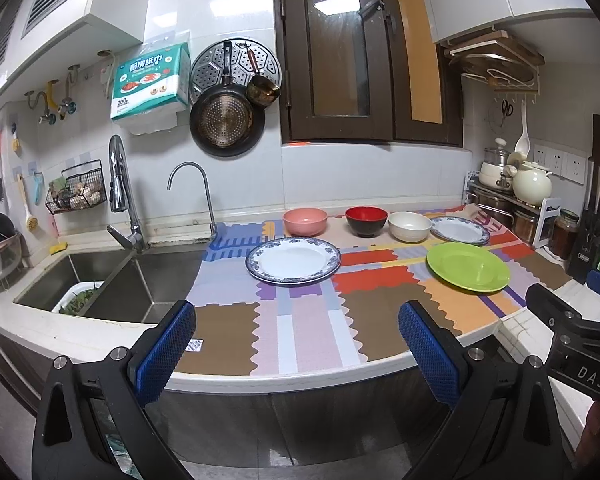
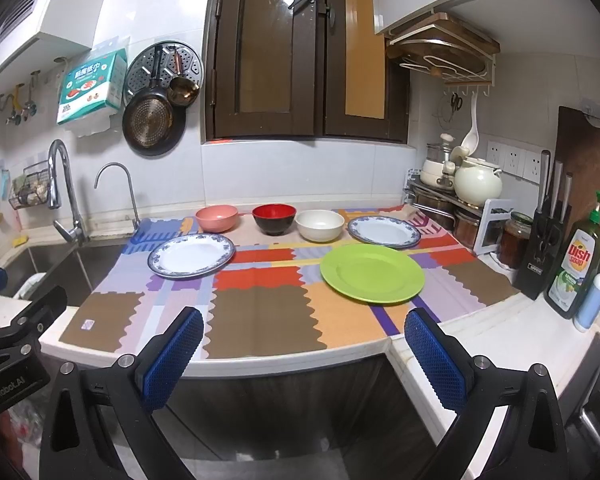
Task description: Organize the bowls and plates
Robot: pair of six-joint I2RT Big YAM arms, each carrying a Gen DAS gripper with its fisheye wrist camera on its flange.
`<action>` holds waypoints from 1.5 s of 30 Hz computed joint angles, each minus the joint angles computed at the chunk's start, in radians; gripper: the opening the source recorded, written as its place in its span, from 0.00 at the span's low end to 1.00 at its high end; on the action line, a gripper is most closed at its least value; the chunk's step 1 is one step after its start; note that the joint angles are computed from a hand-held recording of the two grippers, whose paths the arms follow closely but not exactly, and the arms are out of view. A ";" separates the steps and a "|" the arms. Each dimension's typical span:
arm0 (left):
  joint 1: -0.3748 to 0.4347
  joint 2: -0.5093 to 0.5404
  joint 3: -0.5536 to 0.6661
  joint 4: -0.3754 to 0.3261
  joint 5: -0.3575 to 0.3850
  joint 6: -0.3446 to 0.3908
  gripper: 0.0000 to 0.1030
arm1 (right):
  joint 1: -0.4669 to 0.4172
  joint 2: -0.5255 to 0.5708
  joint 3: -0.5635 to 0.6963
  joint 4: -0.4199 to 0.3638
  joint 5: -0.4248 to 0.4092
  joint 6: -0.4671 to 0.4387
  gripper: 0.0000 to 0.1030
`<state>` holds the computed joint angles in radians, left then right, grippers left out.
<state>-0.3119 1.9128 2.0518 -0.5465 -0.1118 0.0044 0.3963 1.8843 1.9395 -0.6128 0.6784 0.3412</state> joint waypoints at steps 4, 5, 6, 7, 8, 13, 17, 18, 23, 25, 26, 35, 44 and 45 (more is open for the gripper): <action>-0.002 0.001 0.002 -0.002 0.002 -0.001 1.00 | -0.002 -0.001 -0.001 -0.002 0.001 0.001 0.99; -0.001 0.005 0.008 -0.007 0.006 -0.001 1.00 | -0.002 -0.002 0.000 -0.002 0.001 0.000 0.99; -0.001 0.008 0.013 -0.011 0.007 -0.001 1.00 | -0.003 -0.003 -0.002 -0.002 0.001 0.000 0.99; -0.002 0.012 0.019 -0.015 0.008 -0.001 1.00 | -0.004 -0.003 -0.002 -0.002 0.000 0.001 0.99; -0.003 0.014 0.021 -0.015 0.009 -0.001 1.00 | -0.006 -0.003 -0.004 -0.002 -0.002 0.002 0.99; -0.004 0.029 0.044 -0.032 0.015 -0.002 1.00 | -0.009 0.002 0.005 -0.012 0.001 0.007 0.99; -0.003 0.030 0.043 -0.029 0.021 -0.002 1.00 | -0.011 0.004 0.009 -0.014 0.000 0.007 0.99; -0.002 0.031 0.043 -0.028 0.021 -0.001 1.00 | -0.012 0.003 0.008 -0.014 -0.001 0.006 0.99; -0.002 0.031 0.043 -0.029 0.022 -0.002 1.00 | -0.011 0.003 0.006 -0.011 0.000 0.006 0.99; -0.002 0.032 0.044 -0.030 0.020 -0.001 1.00 | -0.011 0.003 0.006 -0.011 0.000 0.006 0.99; -0.002 0.031 0.042 -0.028 0.020 -0.001 1.00 | -0.012 0.003 0.006 -0.012 -0.001 0.005 0.99; 0.000 0.033 0.048 -0.033 0.021 -0.001 1.00 | -0.010 0.004 0.008 -0.012 -0.002 0.004 0.99; 0.000 0.033 0.046 -0.030 0.020 0.000 1.00 | -0.010 0.005 0.009 -0.013 -0.001 0.005 0.99; 0.000 0.032 0.045 -0.029 0.021 0.000 1.00 | -0.010 0.006 0.010 -0.014 0.000 0.005 0.99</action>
<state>-0.3117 1.9452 2.0967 -0.5755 -0.0911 0.0046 0.3864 1.8901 1.9498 -0.6265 0.6783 0.3458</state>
